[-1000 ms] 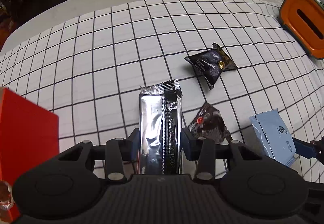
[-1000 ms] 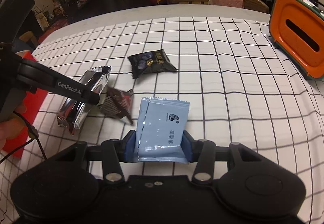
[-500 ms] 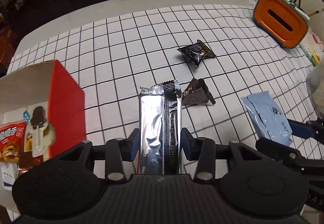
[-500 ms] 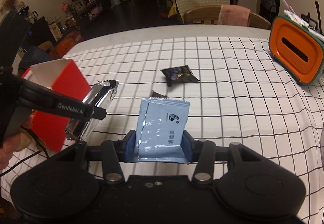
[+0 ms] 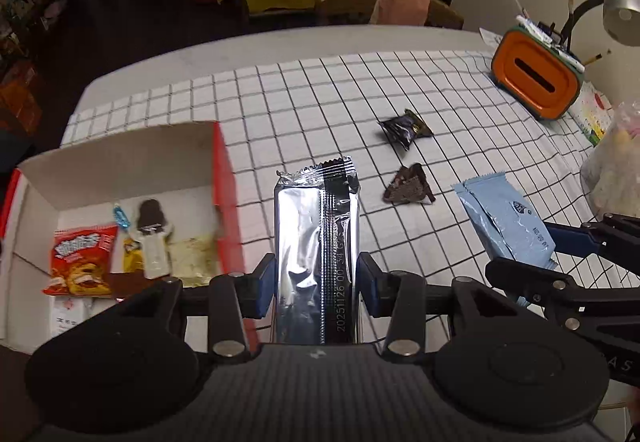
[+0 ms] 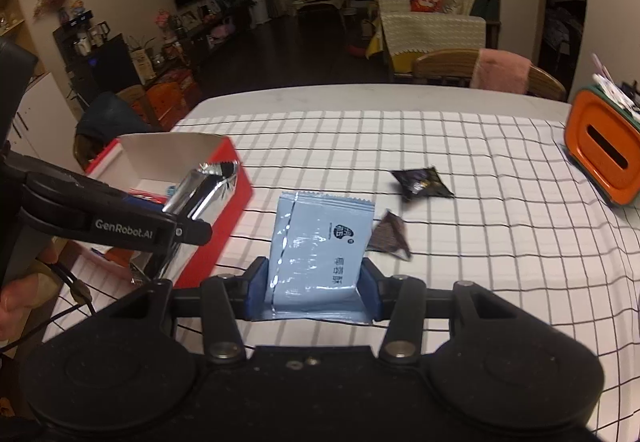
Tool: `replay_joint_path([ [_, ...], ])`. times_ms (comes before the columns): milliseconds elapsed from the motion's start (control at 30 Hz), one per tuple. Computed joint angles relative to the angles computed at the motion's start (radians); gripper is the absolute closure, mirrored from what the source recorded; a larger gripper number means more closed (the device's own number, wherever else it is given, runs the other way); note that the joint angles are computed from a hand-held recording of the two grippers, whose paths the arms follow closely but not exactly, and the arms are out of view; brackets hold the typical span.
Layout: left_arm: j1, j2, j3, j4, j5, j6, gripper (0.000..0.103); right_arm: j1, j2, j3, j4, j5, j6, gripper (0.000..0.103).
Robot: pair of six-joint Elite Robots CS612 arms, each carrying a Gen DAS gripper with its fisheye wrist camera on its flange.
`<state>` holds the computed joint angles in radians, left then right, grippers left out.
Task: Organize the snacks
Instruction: 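Carry the blue packet and silver bar over the red box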
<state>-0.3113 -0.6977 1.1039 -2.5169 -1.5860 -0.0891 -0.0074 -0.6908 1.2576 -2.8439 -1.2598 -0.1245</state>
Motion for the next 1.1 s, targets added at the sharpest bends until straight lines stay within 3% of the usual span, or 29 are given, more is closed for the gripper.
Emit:
replay_joint_path([
  [467, 0.079, -0.045, 0.062, -0.064, 0.009, -0.003, 0.061, 0.076, 0.018, -0.063, 0.033, 0.015, -0.031, 0.057],
  [800, 0.135, -0.038, 0.054, -0.052, 0.049, -0.008, 0.061, 0.123, 0.088, -0.186, 0.111, 0.048, -0.011, 0.057],
  [1100, 0.177, 0.012, -0.019, 0.017, 0.067, -0.027, 0.061, 0.163, 0.18, -0.342, 0.23, -0.013, -0.004, 0.056],
])
